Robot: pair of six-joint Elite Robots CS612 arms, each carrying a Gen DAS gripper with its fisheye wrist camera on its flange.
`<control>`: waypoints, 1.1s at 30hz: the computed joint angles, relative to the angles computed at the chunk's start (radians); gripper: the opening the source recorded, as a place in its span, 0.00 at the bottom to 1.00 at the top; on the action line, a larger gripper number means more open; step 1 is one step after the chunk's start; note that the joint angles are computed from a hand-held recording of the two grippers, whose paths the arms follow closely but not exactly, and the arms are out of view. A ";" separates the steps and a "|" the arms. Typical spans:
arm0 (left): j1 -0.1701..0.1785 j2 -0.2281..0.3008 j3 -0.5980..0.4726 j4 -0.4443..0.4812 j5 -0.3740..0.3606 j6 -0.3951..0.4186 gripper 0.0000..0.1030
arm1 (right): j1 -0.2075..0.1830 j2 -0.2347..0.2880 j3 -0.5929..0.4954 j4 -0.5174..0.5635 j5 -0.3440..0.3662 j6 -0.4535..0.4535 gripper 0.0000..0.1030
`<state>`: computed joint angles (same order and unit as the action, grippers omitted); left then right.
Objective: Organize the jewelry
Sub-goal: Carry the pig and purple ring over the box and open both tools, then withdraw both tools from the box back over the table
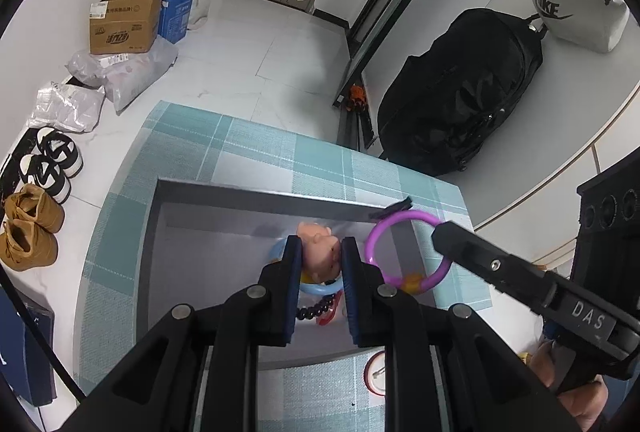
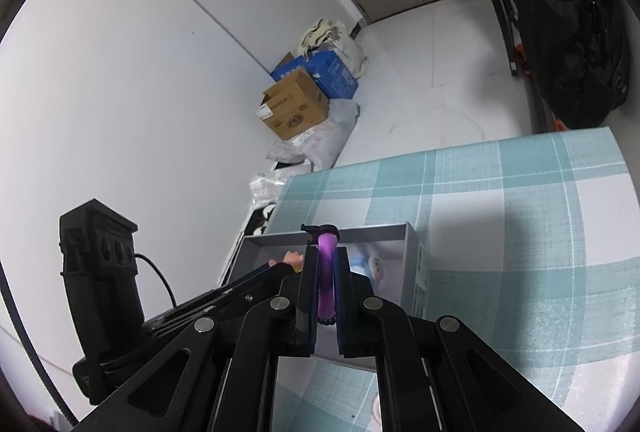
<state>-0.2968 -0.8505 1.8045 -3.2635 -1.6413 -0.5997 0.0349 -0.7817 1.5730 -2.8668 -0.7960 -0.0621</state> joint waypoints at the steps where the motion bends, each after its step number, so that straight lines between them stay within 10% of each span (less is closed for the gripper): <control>1: -0.001 0.002 -0.001 -0.005 0.006 -0.002 0.14 | 0.001 0.001 -0.002 0.004 -0.002 -0.001 0.06; 8: 0.011 0.017 -0.011 -0.021 -0.031 -0.046 0.15 | 0.011 -0.006 -0.002 0.033 -0.013 -0.051 0.09; 13: 0.028 0.024 -0.008 -0.070 -0.096 -0.109 0.58 | 0.014 -0.024 0.023 -0.013 -0.053 -0.084 0.14; 18: 0.026 0.019 0.011 -0.103 -0.092 -0.142 0.59 | -0.006 -0.035 0.059 -0.129 -0.054 -0.012 0.38; 33: -0.004 -0.018 0.070 -0.179 -0.075 -0.054 0.59 | -0.036 -0.065 0.133 -0.265 -0.070 0.013 0.61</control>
<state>-0.3005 -0.8683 1.8743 -3.4423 -1.7158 -0.6541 -0.0011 -0.8469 1.7056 -3.1319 -0.8655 -0.0495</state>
